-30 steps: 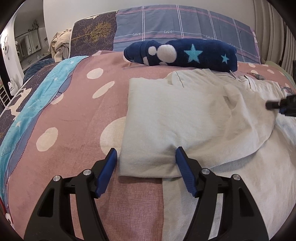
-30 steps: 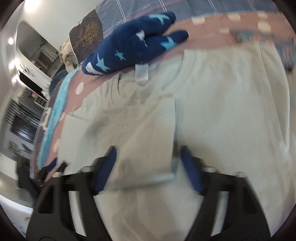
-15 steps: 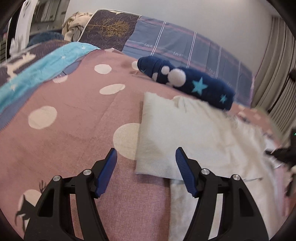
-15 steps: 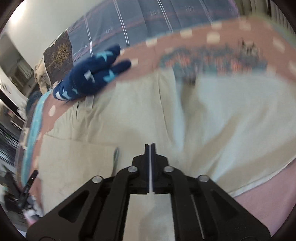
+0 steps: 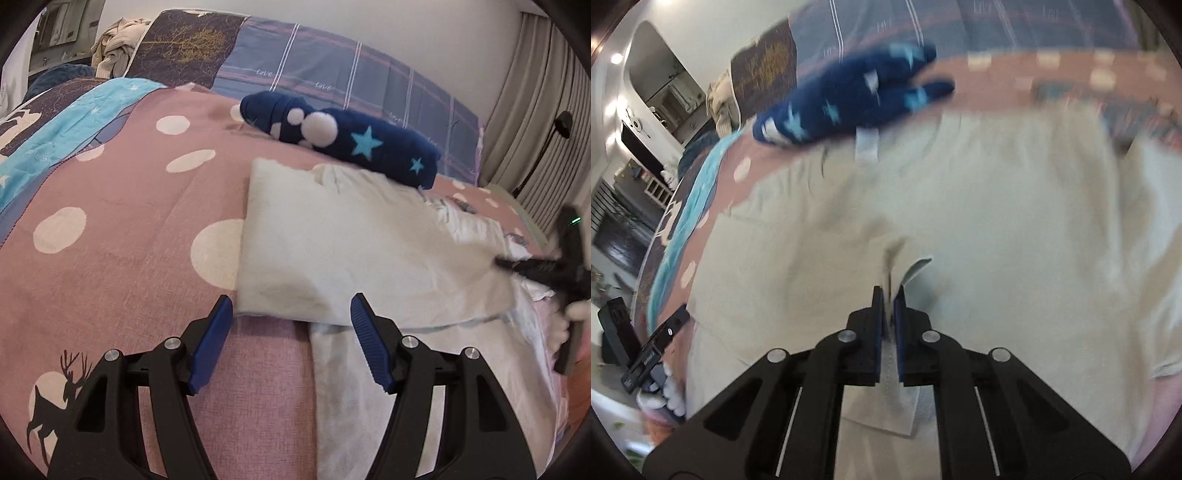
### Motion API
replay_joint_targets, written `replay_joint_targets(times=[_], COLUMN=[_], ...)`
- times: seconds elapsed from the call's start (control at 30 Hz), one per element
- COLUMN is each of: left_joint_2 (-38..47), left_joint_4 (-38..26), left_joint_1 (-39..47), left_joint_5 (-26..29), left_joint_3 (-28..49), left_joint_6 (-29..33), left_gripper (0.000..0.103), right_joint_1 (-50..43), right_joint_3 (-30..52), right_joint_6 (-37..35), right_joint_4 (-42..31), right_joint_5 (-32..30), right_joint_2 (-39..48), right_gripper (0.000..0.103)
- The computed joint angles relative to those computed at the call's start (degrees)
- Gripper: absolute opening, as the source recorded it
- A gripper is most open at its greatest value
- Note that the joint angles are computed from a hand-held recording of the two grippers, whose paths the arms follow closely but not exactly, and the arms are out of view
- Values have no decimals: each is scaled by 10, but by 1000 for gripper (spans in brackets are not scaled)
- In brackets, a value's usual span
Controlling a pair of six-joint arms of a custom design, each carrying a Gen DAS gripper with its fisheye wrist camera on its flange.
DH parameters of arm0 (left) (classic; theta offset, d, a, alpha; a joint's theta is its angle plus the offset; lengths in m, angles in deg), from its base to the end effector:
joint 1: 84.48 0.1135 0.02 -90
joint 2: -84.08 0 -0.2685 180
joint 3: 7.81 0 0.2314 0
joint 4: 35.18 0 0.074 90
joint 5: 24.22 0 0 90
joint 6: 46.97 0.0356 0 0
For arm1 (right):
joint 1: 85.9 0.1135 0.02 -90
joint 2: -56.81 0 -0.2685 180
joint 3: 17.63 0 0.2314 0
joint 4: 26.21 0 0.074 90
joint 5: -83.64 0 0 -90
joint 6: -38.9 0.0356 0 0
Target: Fold small clothes
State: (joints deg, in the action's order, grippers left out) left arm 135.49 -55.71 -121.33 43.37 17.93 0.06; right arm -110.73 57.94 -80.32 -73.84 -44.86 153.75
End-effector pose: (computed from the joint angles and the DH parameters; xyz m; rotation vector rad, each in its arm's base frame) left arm 0.1162 -0.0702 0.1460 -0.3065 2.2933 -0.2444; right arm 0.2856 -0.1077 0.2006 -0.2537 2.4555 0.5589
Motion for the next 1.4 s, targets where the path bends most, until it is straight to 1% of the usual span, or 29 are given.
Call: replay_joint_targets(times=[0.03,0.1,0.13,0.23,0.3,0.33,0.4,0.43,0.47,0.53,0.6,0.63,0.67,0.7,0.73,0.8,0.9,0.93,1.03,1.07,1.13,1.17,1.2,1.23,1.27,1.3,1.33,1.37,1.4], left_joint_2=[1,0,2,28,52,66,87,98,111,131,140,141,141,139,141,143,143,144,142,139,131,129,126,110,91,61,47,38,42], left_joint_4=[1,2,2,3,0,-4,-10,-13,-16,-17,-6,6,15,32,44,63,76,79,85,89,99,104,108,114,111,92,78,62,52], left_joint_1=[3,6,3,-17,-30,-37,-46,-49,-50,-46,-39,-30,-21,-5,2,14,13,12,12,14,26,30,35,40,31,-3,-26,-44,-52], left_joint_5=[4,7,5,-9,-21,-29,-38,-42,-45,-46,-41,-32,-22,-3,7,28,34,34,38,43,58,64,69,74,62,16,-12,-28,-32], left_joint_3=[-1,-3,-3,8,19,26,36,42,48,58,62,61,60,56,53,48,43,42,39,35,27,25,21,11,5,2,3,6,8], left_joint_6=[-1,1,2,3,3,1,-1,-2,-2,2,14,24,33,45,49,59,62,62,62,62,66,66,65,61,56,40,27,13,0], left_gripper=[67,67,67,67,67,67,67,67,66,63,53,49,41,37,36,33,33,33,33,33,32,23,9,9,8,7,7,7,7], right_joint_1=[-6,-21,-28,-54,-56,-52,-39,-35,-33,-22,23,49,97,130,164,268,410,433,523,555,589,606,620,628,633,633,629,612,589], right_joint_3=[1,6,16,77,104,99,63,41,28,5,-14,-13,0,14,27,84,186,210,341,393,450,471,491,504,505,492,483,475,466], right_joint_6=[6,27,30,36,28,30,64,93,109,119,99,89,79,77,81,83,100,106,115,109,92,84,75,66,60,68,80,104,125], right_joint_4=[3,33,37,12,7,19,92,133,151,176,182,171,139,116,100,53,13,2,-67,-94,-120,-127,-135,-139,-128,-105,-88,-66,-44], right_joint_5=[0,24,28,26,56,75,165,208,218,212,194,184,165,154,157,163,232,244,308,350,415,448,479,501,522,518,494,438,360], right_joint_2=[-14,-41,-39,20,69,74,70,59,50,17,-26,-38,-48,-49,-46,-13,64,83,189,233,285,309,330,345,353,347,340,330,323], right_gripper=[5,5,5,6,10,13,18,31,36,36,35,36,36,37,39,41,45,46,47,48,48,47,45,6,3,3,3,2,0])
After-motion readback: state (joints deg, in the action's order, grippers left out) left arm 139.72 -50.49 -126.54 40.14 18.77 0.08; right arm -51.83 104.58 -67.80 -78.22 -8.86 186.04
